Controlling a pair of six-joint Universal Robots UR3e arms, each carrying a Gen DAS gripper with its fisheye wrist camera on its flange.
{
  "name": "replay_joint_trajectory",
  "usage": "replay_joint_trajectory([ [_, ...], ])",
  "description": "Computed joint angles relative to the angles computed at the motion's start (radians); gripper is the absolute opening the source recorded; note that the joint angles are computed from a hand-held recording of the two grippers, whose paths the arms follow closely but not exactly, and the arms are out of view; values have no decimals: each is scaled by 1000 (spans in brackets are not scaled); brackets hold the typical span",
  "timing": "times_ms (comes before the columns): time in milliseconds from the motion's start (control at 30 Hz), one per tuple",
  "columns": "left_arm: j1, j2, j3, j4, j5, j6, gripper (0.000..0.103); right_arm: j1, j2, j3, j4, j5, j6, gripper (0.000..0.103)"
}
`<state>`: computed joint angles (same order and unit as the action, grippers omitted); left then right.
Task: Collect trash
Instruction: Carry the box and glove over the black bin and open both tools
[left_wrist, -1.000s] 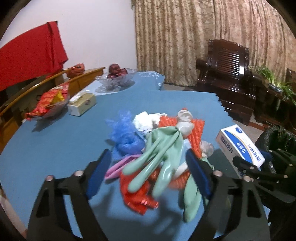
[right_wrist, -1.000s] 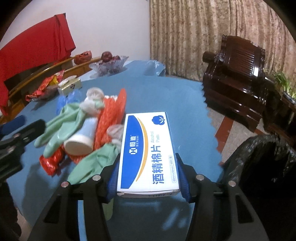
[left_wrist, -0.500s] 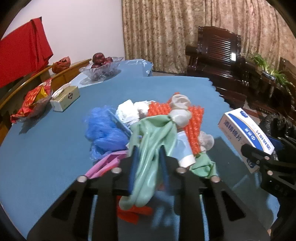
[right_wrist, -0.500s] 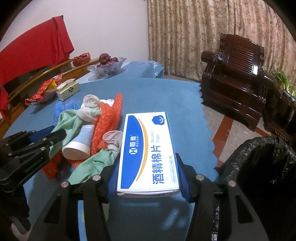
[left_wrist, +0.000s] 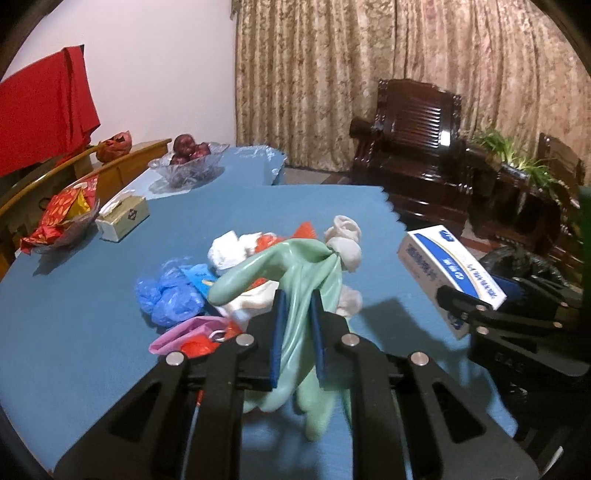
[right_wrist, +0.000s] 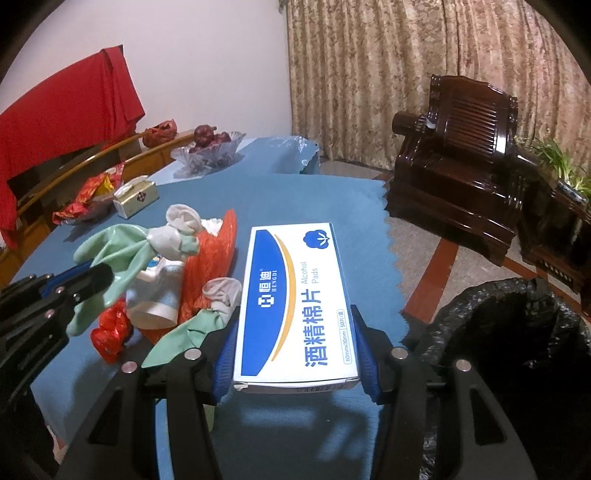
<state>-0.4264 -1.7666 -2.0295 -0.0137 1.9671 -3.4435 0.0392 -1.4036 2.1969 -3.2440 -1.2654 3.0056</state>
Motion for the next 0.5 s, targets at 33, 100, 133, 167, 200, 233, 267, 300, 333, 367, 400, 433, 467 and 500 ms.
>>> replay_joint_trajectory([
  [33,-11,-1,5,-1,3,-5,13,-13,-19,13,1,9,-4,54],
  [100,-35,-1,27,-20,8,-12,13,-32,-51,25,14,23,-2,54],
  [133,-41,-3,37,-27,9,-12,13,-53,-80,41,25,36,-3,54],
  [167,-54,-6,51,-36,12,-12,13,-68,-102,50,36,43,-5,54],
  [200,-63,-10,63,-43,13,-11,13,-85,-127,66,42,51,-9,54],
  [233,-71,-14,75,-47,13,-10,13,-112,-163,88,55,59,-17,54],
  [267,-84,-24,96,-52,16,-7,13,-131,-189,101,67,64,-24,54],
  [300,-90,-32,112,-57,14,-3,13,-154,-216,119,78,73,-32,54],
  [333,-99,-43,131,-64,12,-1,13,-180,-246,137,95,83,-42,54],
  [367,-109,-58,159,-74,7,2,13,-226,-289,160,126,105,-60,54],
  [400,-122,-76,188,-85,2,3,13,-257,-321,177,150,117,-73,54],
  [433,-132,-94,217,-98,-6,4,13,-309,-371,208,182,133,-95,54],
  [467,-140,-109,239,-107,-12,4,13,-336,-399,222,201,137,-105,54],
  [500,-155,-137,281,-124,-22,2,13,-380,-438,247,227,152,-128,54],
])
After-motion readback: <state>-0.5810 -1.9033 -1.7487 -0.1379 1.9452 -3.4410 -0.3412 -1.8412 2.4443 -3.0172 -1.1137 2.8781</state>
